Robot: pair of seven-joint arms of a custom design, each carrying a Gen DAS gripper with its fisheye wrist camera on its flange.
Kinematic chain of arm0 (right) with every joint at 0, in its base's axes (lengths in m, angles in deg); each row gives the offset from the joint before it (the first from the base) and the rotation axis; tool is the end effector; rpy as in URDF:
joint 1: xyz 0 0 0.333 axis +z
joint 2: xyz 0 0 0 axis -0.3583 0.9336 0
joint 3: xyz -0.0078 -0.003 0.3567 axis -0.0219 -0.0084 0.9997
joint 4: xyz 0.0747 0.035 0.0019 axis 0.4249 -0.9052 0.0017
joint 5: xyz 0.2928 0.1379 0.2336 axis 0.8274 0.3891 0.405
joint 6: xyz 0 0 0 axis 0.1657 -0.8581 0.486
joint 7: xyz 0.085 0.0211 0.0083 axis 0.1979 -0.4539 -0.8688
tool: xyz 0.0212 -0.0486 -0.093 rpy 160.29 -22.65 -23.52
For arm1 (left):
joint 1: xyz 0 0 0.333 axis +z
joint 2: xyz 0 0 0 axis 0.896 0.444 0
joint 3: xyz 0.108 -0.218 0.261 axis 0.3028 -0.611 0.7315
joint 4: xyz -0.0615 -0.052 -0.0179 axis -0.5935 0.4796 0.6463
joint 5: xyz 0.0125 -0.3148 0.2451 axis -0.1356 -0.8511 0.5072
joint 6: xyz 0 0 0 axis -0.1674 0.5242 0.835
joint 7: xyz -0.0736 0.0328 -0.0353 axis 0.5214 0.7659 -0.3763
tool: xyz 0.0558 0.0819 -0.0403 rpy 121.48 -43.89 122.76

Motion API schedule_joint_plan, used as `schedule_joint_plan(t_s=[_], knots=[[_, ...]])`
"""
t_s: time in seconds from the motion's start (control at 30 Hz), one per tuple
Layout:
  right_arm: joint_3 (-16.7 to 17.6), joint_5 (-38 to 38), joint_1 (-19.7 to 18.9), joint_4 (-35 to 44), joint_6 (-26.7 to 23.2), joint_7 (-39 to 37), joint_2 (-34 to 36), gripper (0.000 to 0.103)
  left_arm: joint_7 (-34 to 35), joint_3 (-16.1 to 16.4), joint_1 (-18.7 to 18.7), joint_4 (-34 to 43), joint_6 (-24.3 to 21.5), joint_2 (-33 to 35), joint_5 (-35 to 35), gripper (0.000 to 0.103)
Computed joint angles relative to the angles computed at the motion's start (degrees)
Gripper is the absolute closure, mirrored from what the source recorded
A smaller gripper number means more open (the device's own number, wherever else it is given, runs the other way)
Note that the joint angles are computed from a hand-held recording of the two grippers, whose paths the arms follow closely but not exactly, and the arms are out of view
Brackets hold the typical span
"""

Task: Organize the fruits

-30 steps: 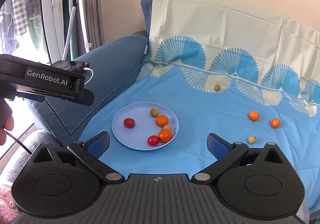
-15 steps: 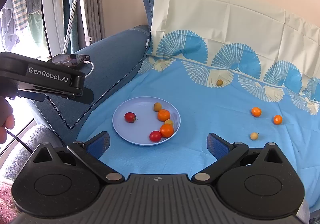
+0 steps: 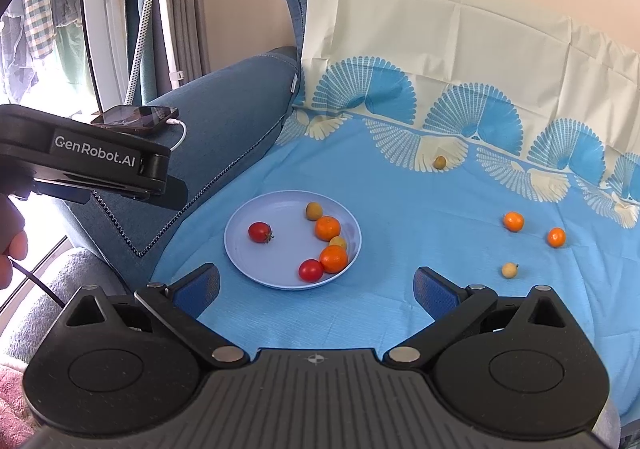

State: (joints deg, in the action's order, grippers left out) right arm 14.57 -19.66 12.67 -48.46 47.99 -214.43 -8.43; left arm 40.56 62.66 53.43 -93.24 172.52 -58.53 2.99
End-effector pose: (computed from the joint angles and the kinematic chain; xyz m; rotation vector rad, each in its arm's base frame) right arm 0.3508 0.4025 0.5979 -1.3435 2.0169 -0.9164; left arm 0.4873 -0.1684 0.6155 -1.3844 2.3019 -0.9367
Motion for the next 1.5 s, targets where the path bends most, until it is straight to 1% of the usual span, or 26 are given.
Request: schedule_joint_plan(t_s=[0.23, 0.47, 0.57, 0.7, 0.8, 0.9, 1.03, 1.1, 1.2, 1.27, 1.33, 1.4, 1.47, 1.5], knots=[[0.0, -0.57, -0.13, -0.4, 0.12, 1.02, -0.22, 0.001, -0.3, -0.12, 0.14, 0.31, -0.3, 0.15, 0.58, 0.0], [-0.29, -0.62, -0.49, -1.2, 1.39, 2.03, -0.5, 0.001, -1.57, -0.69, 0.34, 1.13, -0.78, 0.68, 2.2, 0.0], [-0.26, -0.97, -0.81, -2.18, 1.76, 3.3, -1.17, 0.001, -2.59, -1.4, 0.39, 1.65, -1.0, 1.17, 3.83, 0.0], [-0.15, -1.08, -1.48, -4.6, 1.88, 5.52, -3.1, 0.001, -5.27, -2.7, 0.29, 3.37, -2.61, 2.84, 6.89, 0.0], [0.15, -0.78, -2.26, -7.17, 0.49, 7.42, -5.38, 0.001, -7.95, -4.19, -0.2, 4.66, -2.81, 4.45, 10.2, 0.0], [0.45, 0.37, -3.37, -10.98, -2.05, 9.86, -9.05, 0.001, -10.34, -5.6, -1.49, 6.85, -3.33, 6.82, 13.13, 0.0], [0.36, 3.1, -5.31, -16.86, -6.09, 12.61, -14.79, 0.001, -14.22, -7.66, -4.27, 11.55, -3.27, 11.63, 17.56, 0.0], [-0.21, 4.43, -6.45, -20.44, -6.97, 14.0, -17.99, 0.001, -15.91, -8.43, -6.22, 14.57, -2.97, 14.76, 19.29, 0.0], [-1.71, 5.23, -8.86, -25.66, -7.68, 14.7, -22.37, 0.001, -19.24, -9.24, -9.85, 21.0, -3.63, 21.11, 22.45, 0.0], [-3.18, 4.64, -10.99, -29.1, -7.16, 14.43, -24.66, 0.001, -22.38, -9.01, -13.23, 26.48, -4.45, 26.47, 25.91, 0.0], [-5.14, 2.58, -13.5, -32.35, -5.22, 13.57, -26.16, 0.001, -23.93, -8.75, -16.37, 32.42, -5.39, 32.17, 27.27, 0.0], [-7.86, -0.37, -16.67, -35.48, -1.33, 12.71, -26.62, 0.001, -25.12, -7.8, -20.16, 39.72, -7.22, 38.79, 29.06, 0.0], [-11.19, -4.59, -20.27, -38.49, 5.11, 11.93, -26.09, 0.001, -27.13, -6.01, -24.43, 47.48, -8.91, 45.7, 31.46, 0.0], [-12.59, -6.82, -22.35, -39.3, 8.1, 11.94, -24.86, 0.001, -27.81, -5.09, -26.51, 52.37, -10.76, 49.52, 32.45, 0.0]])
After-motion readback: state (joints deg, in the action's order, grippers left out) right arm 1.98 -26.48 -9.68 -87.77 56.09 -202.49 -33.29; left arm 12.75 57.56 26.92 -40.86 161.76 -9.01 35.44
